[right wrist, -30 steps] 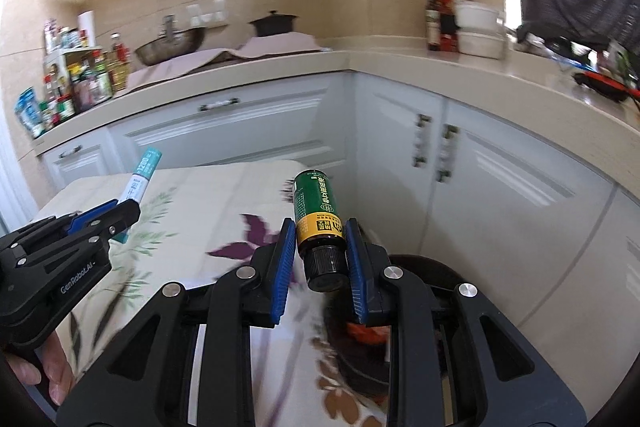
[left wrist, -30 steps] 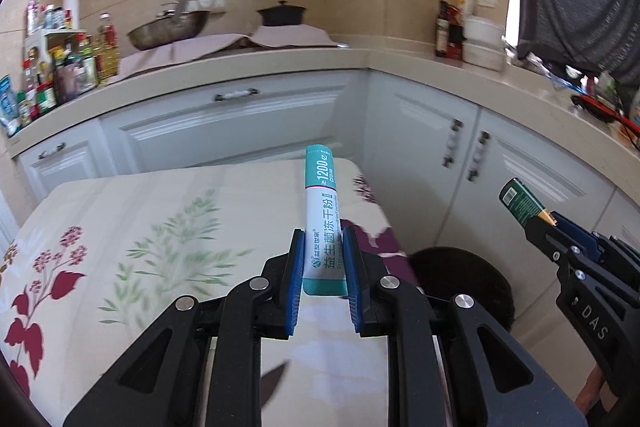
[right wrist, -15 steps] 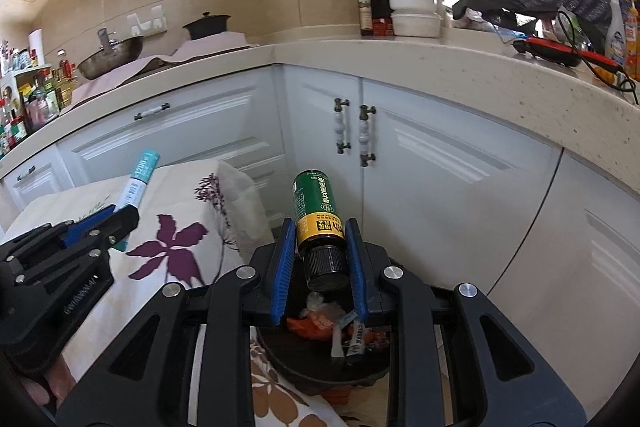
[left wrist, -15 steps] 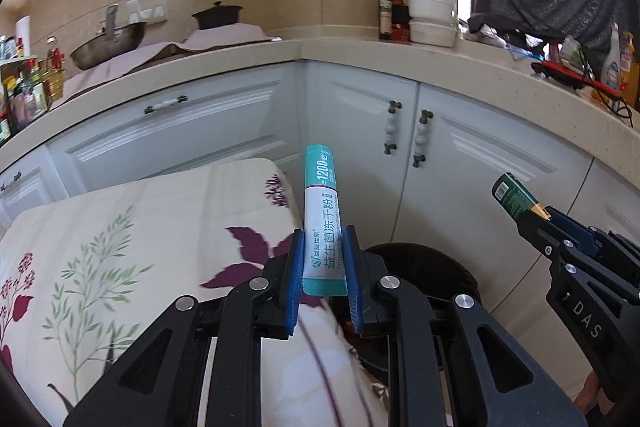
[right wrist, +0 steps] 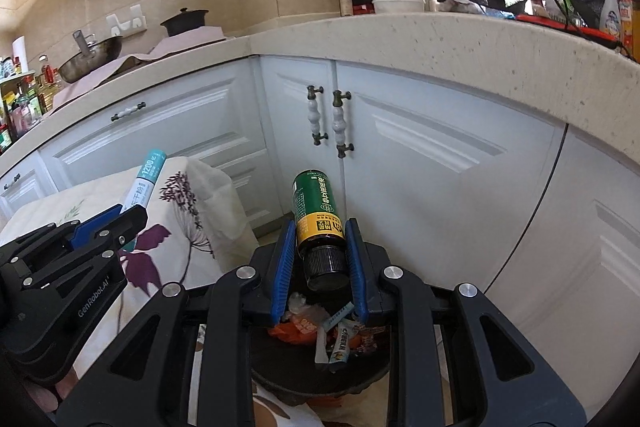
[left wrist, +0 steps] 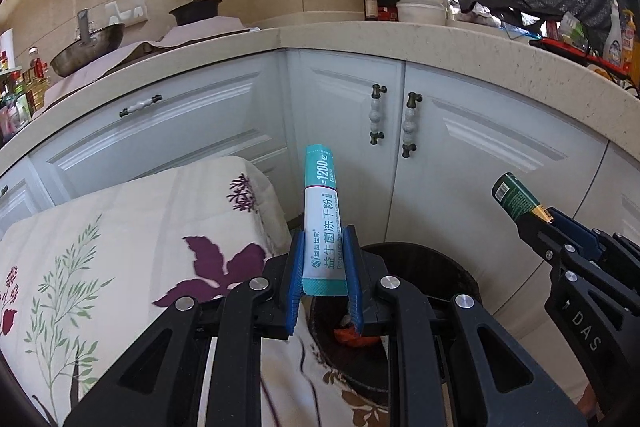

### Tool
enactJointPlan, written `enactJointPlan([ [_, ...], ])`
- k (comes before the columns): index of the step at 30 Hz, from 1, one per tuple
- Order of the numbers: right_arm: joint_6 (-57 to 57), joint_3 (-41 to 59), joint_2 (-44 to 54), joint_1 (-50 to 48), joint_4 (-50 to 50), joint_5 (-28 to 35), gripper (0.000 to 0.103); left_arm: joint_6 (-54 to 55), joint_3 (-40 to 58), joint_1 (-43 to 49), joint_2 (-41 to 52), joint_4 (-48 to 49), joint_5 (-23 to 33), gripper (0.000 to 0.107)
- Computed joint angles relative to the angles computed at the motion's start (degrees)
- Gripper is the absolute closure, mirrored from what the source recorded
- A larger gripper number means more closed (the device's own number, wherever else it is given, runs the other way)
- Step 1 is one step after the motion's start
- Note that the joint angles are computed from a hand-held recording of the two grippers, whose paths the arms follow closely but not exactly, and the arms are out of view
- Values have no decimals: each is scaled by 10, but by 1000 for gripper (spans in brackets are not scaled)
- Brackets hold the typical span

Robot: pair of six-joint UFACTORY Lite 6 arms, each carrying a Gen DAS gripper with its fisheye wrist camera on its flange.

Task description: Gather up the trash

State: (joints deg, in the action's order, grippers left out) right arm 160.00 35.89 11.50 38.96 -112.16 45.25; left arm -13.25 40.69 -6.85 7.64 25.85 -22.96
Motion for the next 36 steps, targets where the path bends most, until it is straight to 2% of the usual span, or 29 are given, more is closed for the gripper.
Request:
enactJointPlan([
  [8,38,10,30,-45,-58,-11,78,61,34,-37,46,-72,4,86],
  [18,76,33,74,-85,-113,-19,78,78,80,-59,97,-91,16,86],
  [19,78,36,78,-87,-116,-19,78,83,83,-62,100,-96,16,85],
  [20,83,39,84,-92,-121,-18,78,90,86,-65,105,-104,16,79],
  [21,86,41,88,-93,-122,-15,77,95,87,-66,107,-110,16,74],
  [22,91,43,94,-95,-125,-11,73,100,89,-67,110,-116,15,65],
  [23,93,45,98,-96,-123,-8,60,98,90,-67,112,-117,15,61],
  [24,99,44,100,-96,-124,-3,52,97,91,-67,112,-118,14,60],
  [29,96,42,97,-97,-119,-3,51,112,90,-70,113,-138,9,53],
  [33,78,36,84,-90,-98,5,42,120,77,-70,100,-145,2,48],
  [36,56,27,64,-78,-69,8,40,112,67,-66,87,-135,0,45],
])
